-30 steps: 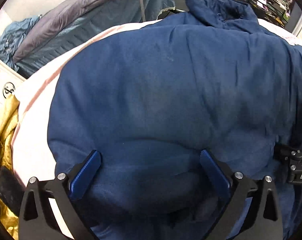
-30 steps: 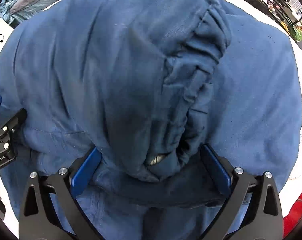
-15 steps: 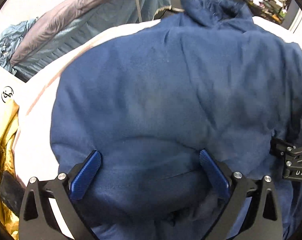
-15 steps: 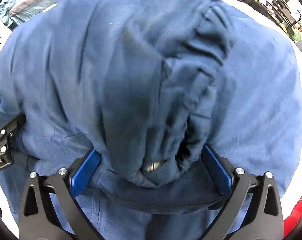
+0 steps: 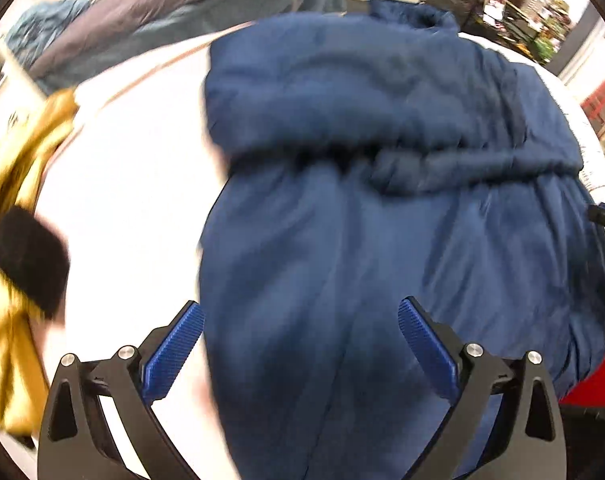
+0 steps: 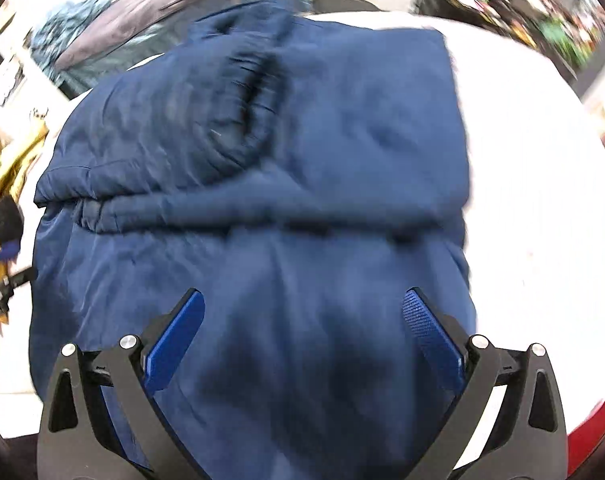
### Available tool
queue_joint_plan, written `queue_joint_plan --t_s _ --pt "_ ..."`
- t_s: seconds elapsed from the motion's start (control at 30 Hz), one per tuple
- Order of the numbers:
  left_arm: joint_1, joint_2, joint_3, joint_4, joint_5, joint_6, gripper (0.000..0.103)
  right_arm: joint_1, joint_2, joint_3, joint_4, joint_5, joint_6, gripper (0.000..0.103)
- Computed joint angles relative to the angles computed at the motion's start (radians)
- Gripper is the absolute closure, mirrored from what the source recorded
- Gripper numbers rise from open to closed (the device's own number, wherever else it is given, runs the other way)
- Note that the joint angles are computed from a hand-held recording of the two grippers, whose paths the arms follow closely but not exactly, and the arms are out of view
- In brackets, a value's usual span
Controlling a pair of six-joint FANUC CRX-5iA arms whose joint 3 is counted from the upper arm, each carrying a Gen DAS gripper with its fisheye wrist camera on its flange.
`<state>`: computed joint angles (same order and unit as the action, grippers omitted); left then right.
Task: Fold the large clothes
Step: 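Grasp the jacket side edge with both grippers and lift it to fold inward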
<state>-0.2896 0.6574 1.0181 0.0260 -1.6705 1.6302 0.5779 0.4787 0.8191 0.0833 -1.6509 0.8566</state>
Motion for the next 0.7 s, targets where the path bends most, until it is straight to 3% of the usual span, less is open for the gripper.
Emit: queue_joint_plan --t_s 0.1,0.23,0.4,0.7 --pt "0.020 -0.105 -0.171 0.001 0.040 0.021 0.012 -0.013 -0.083 -0.111 -0.015 0.002 -0.037 0.005" --pt "0.047 -0.173 -0.286 0.030 0.055 0.017 0.019 -0.029 -0.166 -0.214 -0.062 0.014 -0.021 0.005" --pt "0.055 -0.233 -0.377 0.030 0.063 -0.010 0.023 -0.062 -0.216 -0.269 -0.122 0.023 0.022 0.005" --pt "0.093 -0.315 -0.558 0.148 0.096 -0.051 0.027 -0.135 -0.348 -0.416 -0.266 0.072 -0.019 0.005"
